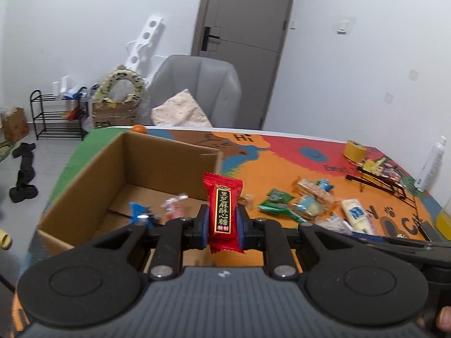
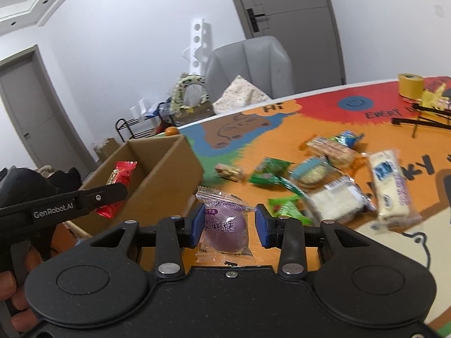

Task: Organize snacks
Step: 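Carry both snacks over the box and open both grippers to drop them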

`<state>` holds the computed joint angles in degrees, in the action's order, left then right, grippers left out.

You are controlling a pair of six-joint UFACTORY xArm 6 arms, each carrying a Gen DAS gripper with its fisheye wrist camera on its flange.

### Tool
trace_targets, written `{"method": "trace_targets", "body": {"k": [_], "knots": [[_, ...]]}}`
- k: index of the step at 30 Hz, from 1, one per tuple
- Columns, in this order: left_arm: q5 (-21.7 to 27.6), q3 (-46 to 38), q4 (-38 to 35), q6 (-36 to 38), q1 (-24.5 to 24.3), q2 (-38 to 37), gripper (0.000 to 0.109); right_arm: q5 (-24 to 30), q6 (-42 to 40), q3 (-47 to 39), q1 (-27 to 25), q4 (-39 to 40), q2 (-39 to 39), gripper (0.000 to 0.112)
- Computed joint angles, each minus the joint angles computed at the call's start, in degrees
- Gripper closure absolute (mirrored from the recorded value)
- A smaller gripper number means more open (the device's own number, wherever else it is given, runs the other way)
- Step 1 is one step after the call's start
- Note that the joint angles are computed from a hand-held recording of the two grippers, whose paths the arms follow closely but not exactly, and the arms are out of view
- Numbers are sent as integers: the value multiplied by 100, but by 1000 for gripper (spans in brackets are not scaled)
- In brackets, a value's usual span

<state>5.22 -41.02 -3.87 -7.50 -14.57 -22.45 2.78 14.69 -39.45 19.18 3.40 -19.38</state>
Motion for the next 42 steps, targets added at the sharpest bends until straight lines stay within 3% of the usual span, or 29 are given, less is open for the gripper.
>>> {"method": "trace_targets", "body": {"k": [9,16,23,29,34,38,40,42], "knots": [[62,103,-279,245,464,-226,90,54,13,-549,288,-208,383,76],[67,98,-948,814,738,-213,90,24,302,-984,424,-586,758,76],[42,5,-2067,1791,940,-44,90,106,843,-1471,555,-1195,1165,76],[302,-215,-3147,2831,993,182,90,180,1114,-1824,678,-1519,1473,76],[156,-184,-3109,2840,1019,159,84,195,885,-1992,780,-1247,1646,76],[156,-156,-2945,2666,1100,118,73,103,398,-2043,885,-668,1731,75],[194,-142,-2964,2676,1142,103,67,16,-254,-2045,986,124,1756,60],[270,-168,-3209,2920,1140,94,61,-7,-369,-2019,988,364,1735,54]]}}
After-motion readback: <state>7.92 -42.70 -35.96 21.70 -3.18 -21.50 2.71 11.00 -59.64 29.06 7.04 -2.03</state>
